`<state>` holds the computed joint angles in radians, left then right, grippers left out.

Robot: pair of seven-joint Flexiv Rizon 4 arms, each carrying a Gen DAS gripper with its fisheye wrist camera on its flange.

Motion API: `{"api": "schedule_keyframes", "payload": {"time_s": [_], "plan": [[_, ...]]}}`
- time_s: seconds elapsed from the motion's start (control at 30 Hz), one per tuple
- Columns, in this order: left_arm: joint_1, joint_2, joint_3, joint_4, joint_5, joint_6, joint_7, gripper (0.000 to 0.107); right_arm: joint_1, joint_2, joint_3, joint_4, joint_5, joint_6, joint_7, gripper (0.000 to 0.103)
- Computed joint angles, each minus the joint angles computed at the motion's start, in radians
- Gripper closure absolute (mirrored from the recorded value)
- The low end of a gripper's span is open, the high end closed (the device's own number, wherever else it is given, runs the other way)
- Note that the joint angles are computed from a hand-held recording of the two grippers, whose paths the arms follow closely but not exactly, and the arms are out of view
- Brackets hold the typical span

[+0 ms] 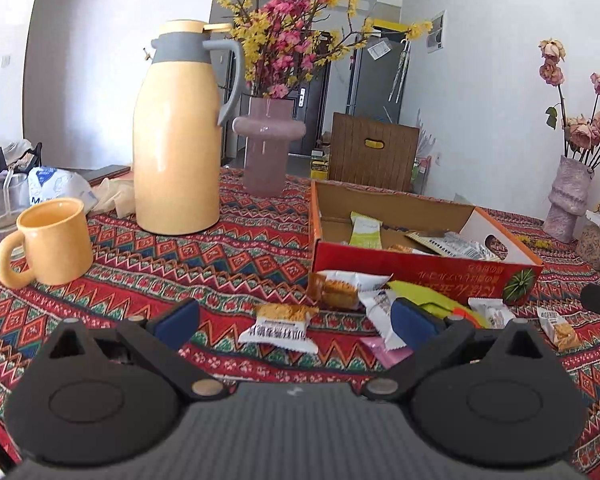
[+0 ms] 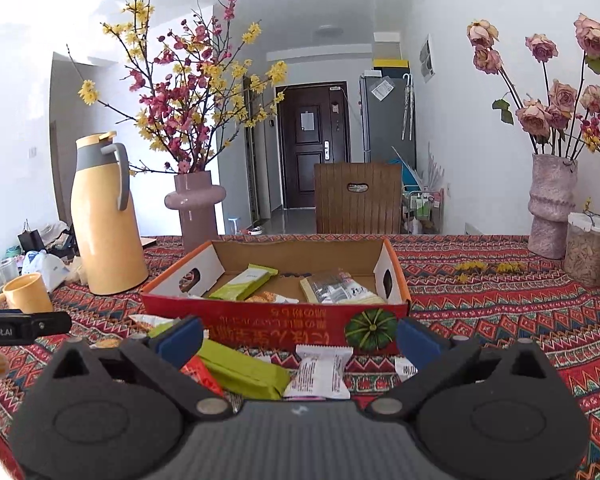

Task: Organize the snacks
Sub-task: 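Move both open grippers back from the box to the snack heap, then close the right gripper on the large orange-red printed snack bag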

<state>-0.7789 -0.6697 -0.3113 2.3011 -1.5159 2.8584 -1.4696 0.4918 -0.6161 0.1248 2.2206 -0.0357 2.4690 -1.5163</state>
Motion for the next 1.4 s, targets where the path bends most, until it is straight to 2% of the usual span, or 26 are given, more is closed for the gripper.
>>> {"api": "schedule_keyframes", "payload": {"time_s": [0.1,0.33,0.73,1.17,1.3,1.4], "plan": [[-0.010,-0.001,-0.008,0.026,-0.006,-0.012,-0.038,0.004,-0.010,-0.006,0.008,0.026,-0.007,-0.004,0.011,0.000],[-0.022,-0.007,-0.004,0.039,0.014,-0.023,-0.055,0.004,-0.001,-0.013,0.009,0.051,-0.002,-0.040,0.024,0.000],[-0.021,-0.010,0.009,0.076,0.065,-0.040,-0.104,0.004,0.042,-0.009,-0.001,0.048,0.028,-0.087,0.008,0.000],[-0.017,-0.011,0.017,0.082,0.087,-0.070,-0.115,0.004,0.055,-0.013,0.011,0.049,-0.002,-0.128,-0.001,0.000],[-0.020,-0.009,0.018,0.086,0.090,-0.071,-0.117,0.004,0.108,-0.007,-0.014,0.046,0.027,-0.135,-0.054,0.000],[-0.023,-0.006,0.018,0.094,0.092,-0.071,-0.125,0.004,0.183,0.000,-0.063,0.047,0.077,-0.149,-0.159,0.000]]}}
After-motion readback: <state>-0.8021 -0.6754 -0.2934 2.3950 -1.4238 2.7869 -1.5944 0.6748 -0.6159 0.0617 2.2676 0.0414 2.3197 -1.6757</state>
